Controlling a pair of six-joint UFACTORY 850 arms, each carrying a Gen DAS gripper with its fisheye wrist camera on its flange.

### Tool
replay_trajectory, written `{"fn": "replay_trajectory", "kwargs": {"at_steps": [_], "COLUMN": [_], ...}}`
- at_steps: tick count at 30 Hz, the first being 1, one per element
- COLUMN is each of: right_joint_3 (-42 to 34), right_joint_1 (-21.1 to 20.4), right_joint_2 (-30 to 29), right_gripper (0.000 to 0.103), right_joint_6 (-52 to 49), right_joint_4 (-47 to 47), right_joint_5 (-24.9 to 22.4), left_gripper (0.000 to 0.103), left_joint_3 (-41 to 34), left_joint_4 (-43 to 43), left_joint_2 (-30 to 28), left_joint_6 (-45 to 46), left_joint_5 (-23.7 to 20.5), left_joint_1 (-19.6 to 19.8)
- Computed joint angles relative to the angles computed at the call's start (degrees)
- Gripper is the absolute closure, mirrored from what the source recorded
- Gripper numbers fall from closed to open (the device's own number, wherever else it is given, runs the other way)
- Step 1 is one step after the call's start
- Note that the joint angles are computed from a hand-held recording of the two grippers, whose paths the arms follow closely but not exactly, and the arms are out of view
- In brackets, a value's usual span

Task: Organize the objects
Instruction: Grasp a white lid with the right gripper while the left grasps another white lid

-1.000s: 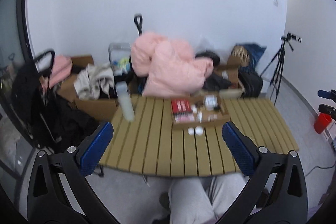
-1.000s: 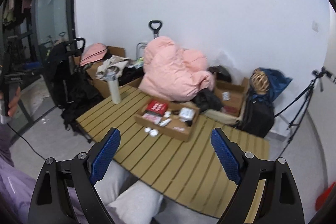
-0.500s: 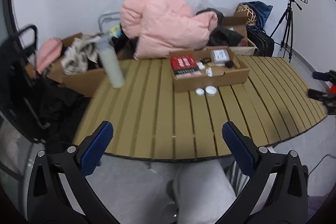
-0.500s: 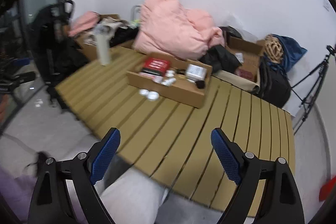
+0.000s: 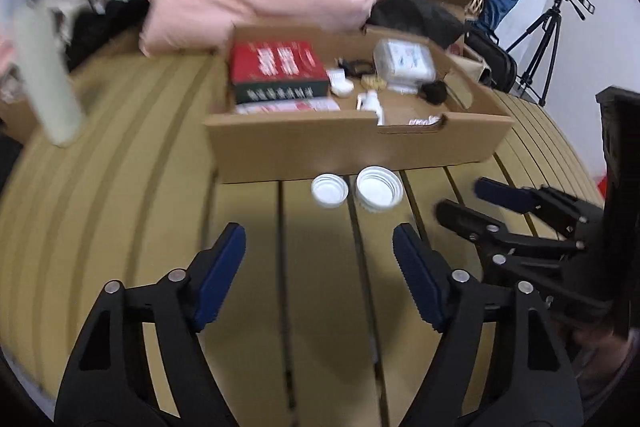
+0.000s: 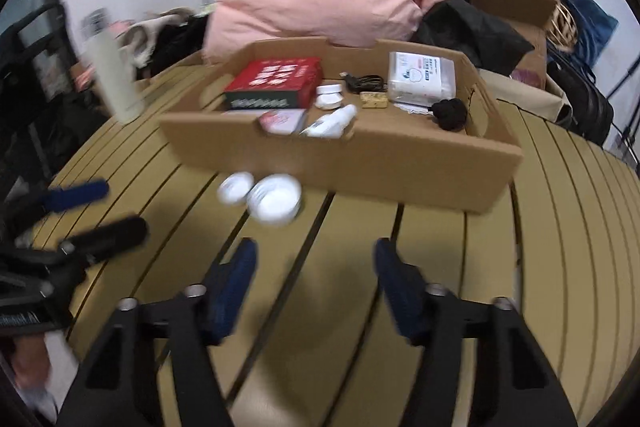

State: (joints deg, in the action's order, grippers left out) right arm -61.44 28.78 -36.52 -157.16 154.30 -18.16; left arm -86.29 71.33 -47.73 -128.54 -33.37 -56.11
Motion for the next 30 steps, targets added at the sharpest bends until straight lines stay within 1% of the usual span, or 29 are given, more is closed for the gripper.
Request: {"fn": "replay_trajectory", "kwargs": {"at_steps": [1,3,4,6,8,9,11,12,13,14,15,16,18,20,22,23,24,26,27,28,29,30], "right_joint_3": [-1.15,-4.16,-5.42,-7.12,-8.77,-9.12,-9.68,-9.68,-9.48,-9.20,-8.69,-8.45,-7.24,-4.88,-2.37,-0.46,1.76,6.12,8.17,10.69,12.07,13.16], "right_joint_1": [-0.10,-0.05,0.03,0.48,0.84,1.00,1.28,1.29,1.28,1.37,1.48,1.47,1.05,0.53,-0.47,-1.22,-1.83,-3.10,-3.80,-4.72,-5.32,-5.94], "right_joint_2": [-0.99,-3.26,-4.17,-5.42,-6.75,-7.17,-7.85,-7.95,-7.84,-7.58,-7.19,-7.00,-6.14,-4.47,-2.43,-0.83,1.05,4.94,6.85,9.18,10.53,11.66], "right_gripper": [0.043,0.045,0.049,0.053,0.059,0.061,0.076,0.080,0.091,0.094,0.096,0.099,0.100,0.100,0.100,0.100,0.100,0.100,0.100,0.100,0.100,0.100], "right_joint_6": [3.60,10.65,13.50,16.59,19.05,18.87,17.04,17.06,17.26,15.60,13.34,13.21,15.06,11.87,12.96,13.55,11.87,9.54,8.93,8.28,8.22,8.63], "right_joint_4": [-2.95,-8.51,-10.86,-13.56,-15.85,-15.21,-12.56,-12.68,-12.92,-11.31,-9.42,-9.55,-11.80,-9.50,-10.54,-11.25,-9.88,-8.28,-8.04,-7.67,-7.80,-8.26], "right_joint_5": [-0.20,0.19,0.24,0.96,1.91,2.11,2.33,2.13,1.84,1.83,1.77,1.70,0.84,-0.21,-1.35,-2.47,-3.30,-5.02,-5.75,-6.74,-7.18,-7.44], "left_gripper": [0.045,0.058,0.061,0.070,0.071,0.075,0.090,0.101,0.101,0.102,0.103,0.103,0.103,0.103,0.103,0.103,0.103,0.103,0.103,0.099,0.090,0.067], "left_joint_3": [-1.28,-3.09,-3.11,-3.07,-3.74,-3.74,-5.37,-5.11,-4.60,-4.24,-4.30,-4.52,-4.07,-1.73,-0.14,1.06,1.61,2.53,2.97,3.12,2.62,1.93], "left_joint_4": [-1.88,-4.35,-4.34,-3.59,-4.85,-3.99,-6.21,-5.95,-4.69,-3.71,-4.84,-5.68,-7.15,-4.52,-4.11,-3.75,-4.29,-4.36,-3.81,-3.41,-3.22,-2.98], "left_joint_2": [-1.11,-2.73,-2.99,-3.39,-4.16,-4.28,-5.29,-5.19,-4.99,-4.82,-4.78,-4.84,-4.08,-1.81,0.06,1.55,2.50,4.02,4.56,4.78,4.39,3.86], "left_joint_6": [1.67,3.40,2.37,0.35,0.33,-0.68,0.98,0.77,-0.64,-1.86,-0.68,0.50,1.84,-1.02,-2.44,-3.49,-3.46,-3.89,-4.39,-4.54,-5.04,-5.53], "left_joint_5": [0.60,1.22,2.75,3.96,4.48,4.88,2.64,2.81,4.11,4.15,3.88,3.66,2.19,0.31,-1.39,-2.87,-4.18,-5.55,-5.21,-4.51,-4.33,-4.55], "left_joint_1": [0.87,2.11,2.81,3.34,3.74,3.81,3.62,3.69,3.73,3.45,3.14,3.01,1.94,0.11,-1.29,-2.48,-3.32,-4.57,-4.93,-5.10,-5.18,-5.21]}}
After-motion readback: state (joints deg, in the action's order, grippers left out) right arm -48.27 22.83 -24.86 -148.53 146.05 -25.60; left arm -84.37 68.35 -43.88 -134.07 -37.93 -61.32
